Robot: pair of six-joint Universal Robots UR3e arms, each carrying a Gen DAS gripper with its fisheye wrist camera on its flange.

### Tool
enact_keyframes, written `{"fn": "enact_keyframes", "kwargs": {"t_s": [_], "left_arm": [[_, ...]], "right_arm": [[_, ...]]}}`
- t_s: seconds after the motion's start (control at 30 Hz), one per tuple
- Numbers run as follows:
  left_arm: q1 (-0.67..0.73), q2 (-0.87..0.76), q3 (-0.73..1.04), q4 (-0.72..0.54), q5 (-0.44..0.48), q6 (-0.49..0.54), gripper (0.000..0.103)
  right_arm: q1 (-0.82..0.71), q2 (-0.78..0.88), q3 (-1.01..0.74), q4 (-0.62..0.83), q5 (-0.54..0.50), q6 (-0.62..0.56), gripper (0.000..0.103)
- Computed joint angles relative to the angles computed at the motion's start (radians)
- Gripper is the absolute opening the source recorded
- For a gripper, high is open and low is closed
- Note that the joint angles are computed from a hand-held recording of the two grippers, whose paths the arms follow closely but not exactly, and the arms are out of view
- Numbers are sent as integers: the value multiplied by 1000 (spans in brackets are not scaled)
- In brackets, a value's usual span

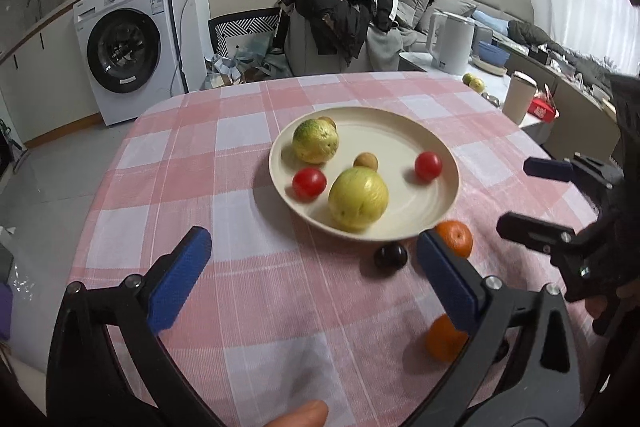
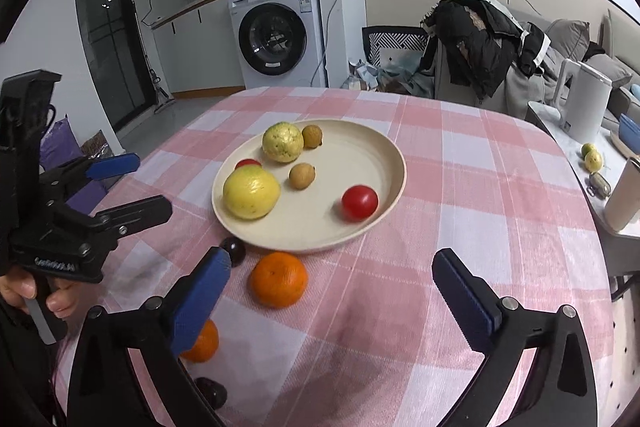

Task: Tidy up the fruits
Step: 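Withdraw from the plate, moving the right gripper toward a mandarin while the left approaches a dark plum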

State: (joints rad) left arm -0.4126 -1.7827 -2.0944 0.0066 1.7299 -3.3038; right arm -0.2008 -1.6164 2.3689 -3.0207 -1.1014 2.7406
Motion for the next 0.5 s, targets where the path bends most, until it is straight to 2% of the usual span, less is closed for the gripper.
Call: {"fn": "enact_keyframes", "kwargs": {"t_s": [0.1,0.23,0.5], "left_arm": [[-31,-6,-10,1,32,-9,102],[-19,-11,-26,7,-8,-19,102],[-40,-29,-19,4,5,-18,102]], "right_arm": [[-9,3,13,0,4,9,103],[-37,18,35,-35,35,26,103],[-29,39,19,-11,10,24,103]]}}
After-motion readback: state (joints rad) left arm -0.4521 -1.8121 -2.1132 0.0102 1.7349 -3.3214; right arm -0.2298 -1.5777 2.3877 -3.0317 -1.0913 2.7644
